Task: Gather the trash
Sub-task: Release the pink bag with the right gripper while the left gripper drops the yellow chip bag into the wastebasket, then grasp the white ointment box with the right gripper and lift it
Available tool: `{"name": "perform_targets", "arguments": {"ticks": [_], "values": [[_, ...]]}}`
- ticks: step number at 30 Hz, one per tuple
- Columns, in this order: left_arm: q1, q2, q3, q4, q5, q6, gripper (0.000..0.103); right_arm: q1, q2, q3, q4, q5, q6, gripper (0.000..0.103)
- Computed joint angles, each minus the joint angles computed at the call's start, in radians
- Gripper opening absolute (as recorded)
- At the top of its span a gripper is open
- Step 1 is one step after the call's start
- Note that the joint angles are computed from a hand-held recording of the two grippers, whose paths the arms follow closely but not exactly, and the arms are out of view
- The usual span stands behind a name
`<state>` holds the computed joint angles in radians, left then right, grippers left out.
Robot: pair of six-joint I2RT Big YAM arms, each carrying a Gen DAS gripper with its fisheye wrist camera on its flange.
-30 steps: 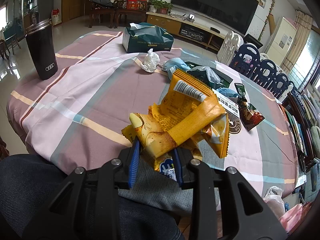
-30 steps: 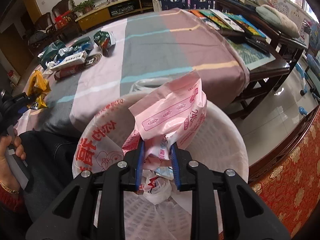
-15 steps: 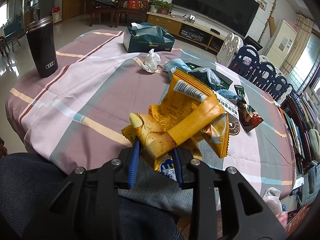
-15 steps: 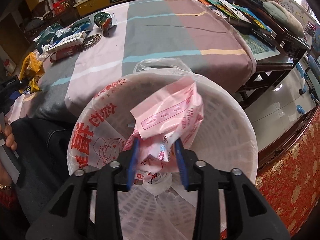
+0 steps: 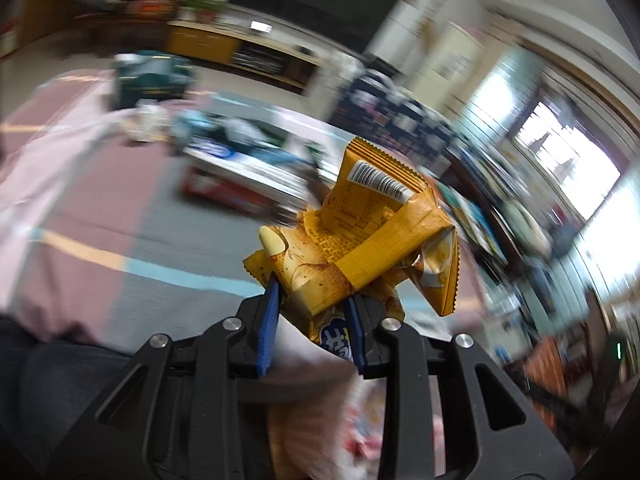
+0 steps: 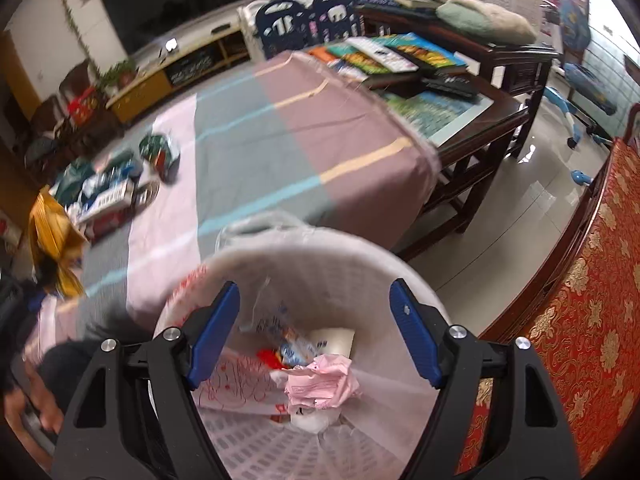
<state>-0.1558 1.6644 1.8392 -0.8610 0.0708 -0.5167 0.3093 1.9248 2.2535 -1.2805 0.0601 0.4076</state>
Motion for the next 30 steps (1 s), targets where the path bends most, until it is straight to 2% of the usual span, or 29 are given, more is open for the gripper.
{"name": "perform_targets", "arguments": {"ticks": [3,6,8,9,10,11,13,15,17,18,21,25,28,29,30], "values": [[-0.08,0.051,0.066,-0.076,0.095,0.17,0.033,-0.018,-0.019,-0.004,0.035,0.037,0.022,0.076],[-0.149,0.099,0.112,-0.16,0.149,0.322,0.041,-0.042,-0.036,-0.013,0.065,0.057,0.047,0.079],[-0.183,0.135,0.15,-0.23,0.144,0.404,0.056,-0.057,-0.045,-0.023,0.081,0.064,0.066,0.082],[-0.2,0.156,0.176,-0.269,0.134,0.447,0.072,-0.063,-0.046,-0.025,0.082,0.064,0.072,0.082],[-0.209,0.161,0.181,-0.277,0.126,0.469,0.08,-0.067,-0.046,-0.026,0.079,0.063,0.078,0.082],[-0.215,0.161,0.183,-0.272,0.119,0.48,0.083,-0.071,-0.044,-0.026,0.075,0.058,0.086,0.082],[-0.21,0.149,0.165,-0.249,0.124,0.468,0.092,-0.073,-0.043,-0.031,0.066,0.05,0.095,0.082],[-0.193,0.146,0.158,-0.229,0.116,0.41,0.093,-0.069,-0.035,-0.027,0.052,0.039,0.099,0.082],[-0.168,0.144,0.154,-0.22,0.067,0.336,0.093,-0.06,-0.029,-0.025,0.049,0.037,0.095,0.082],[-0.156,0.129,0.139,-0.213,0.025,0.305,0.093,-0.056,-0.026,-0.022,0.048,0.037,0.09,0.082],[-0.111,0.119,0.147,-0.204,-0.178,0.221,0.093,-0.04,-0.004,0.01,0.034,0.035,0.07,0.082],[-0.038,0.143,0.211,-0.252,-0.448,0.11,0.093,-0.016,0.055,0.096,-0.014,-0.003,0.045,0.082],[0.025,0.174,0.267,-0.304,-0.57,0.027,0.093,0.017,0.144,0.236,-0.086,-0.031,0.011,0.082],[0.045,0.184,0.279,-0.32,-0.596,-0.005,0.094,0.029,0.178,0.291,-0.112,-0.037,-0.004,0.081],[0.067,0.192,0.29,-0.343,-0.588,-0.046,0.095,0.045,0.222,0.368,-0.146,-0.043,-0.026,0.082]]}}
